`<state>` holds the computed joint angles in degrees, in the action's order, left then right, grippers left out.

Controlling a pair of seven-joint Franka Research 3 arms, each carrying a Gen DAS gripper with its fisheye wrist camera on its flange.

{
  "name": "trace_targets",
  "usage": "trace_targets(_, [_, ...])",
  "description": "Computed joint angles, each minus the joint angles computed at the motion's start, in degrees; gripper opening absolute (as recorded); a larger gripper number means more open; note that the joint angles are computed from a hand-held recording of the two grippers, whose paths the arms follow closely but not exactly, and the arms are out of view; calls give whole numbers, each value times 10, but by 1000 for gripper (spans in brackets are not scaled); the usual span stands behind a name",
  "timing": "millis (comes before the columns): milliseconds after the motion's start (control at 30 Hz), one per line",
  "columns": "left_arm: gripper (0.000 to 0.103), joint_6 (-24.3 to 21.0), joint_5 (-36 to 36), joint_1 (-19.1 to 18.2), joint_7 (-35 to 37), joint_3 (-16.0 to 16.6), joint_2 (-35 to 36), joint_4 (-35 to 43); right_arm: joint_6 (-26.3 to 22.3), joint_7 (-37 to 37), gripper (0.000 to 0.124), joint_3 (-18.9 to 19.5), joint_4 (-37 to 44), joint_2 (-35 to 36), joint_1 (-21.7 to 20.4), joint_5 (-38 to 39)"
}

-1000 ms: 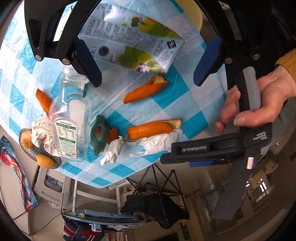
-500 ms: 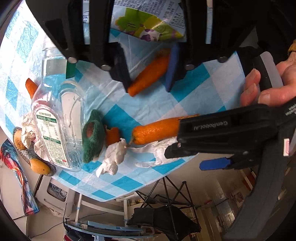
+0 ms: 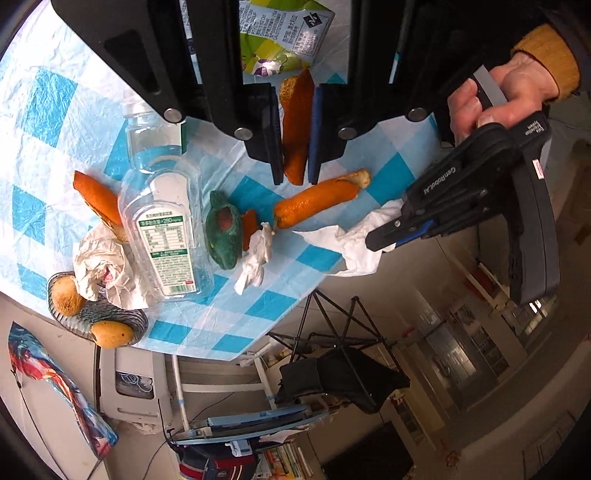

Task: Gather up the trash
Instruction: 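Carry tissue and peel over the yellow basin and open both grippers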

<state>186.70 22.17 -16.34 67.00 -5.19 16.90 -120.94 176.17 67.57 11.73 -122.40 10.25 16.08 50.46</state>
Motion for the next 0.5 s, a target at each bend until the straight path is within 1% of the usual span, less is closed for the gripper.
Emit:
trace_targets(33, [8,8,1,8,2,-8,-5,-7,3,-32,14,17,1,-2,-15,41])
trace_targets(67, [8,15,2,6,3,-6,-9,-14,5,-58,14,26,3,-5,-21,72])
trace_targets(133, [8,27,0,-32,5,30,-20,-28,7,-100,14,32,6,-9,-23,123])
trace_targets(200, [8,37,-9,-64,12,60,-31,-42,6,-138,14,32,11,-12,-19,168])
trace_targets(267, [8,49,-27,-101,29,93,-42,-60,4,-163,14,25,13,-16,-10,196])
trace_targets(367, [8,64,-63,-145,65,129,-58,-86,1,-216,14,18,16,-21,2,253])
trace_targets(433, [8,73,-89,-165,92,143,-69,-103,4,-240,14,12,11,-27,14,281])
trace_targets(500, [8,80,-112,-174,117,147,-77,-117,6,-258,14,5,10,-30,24,303])
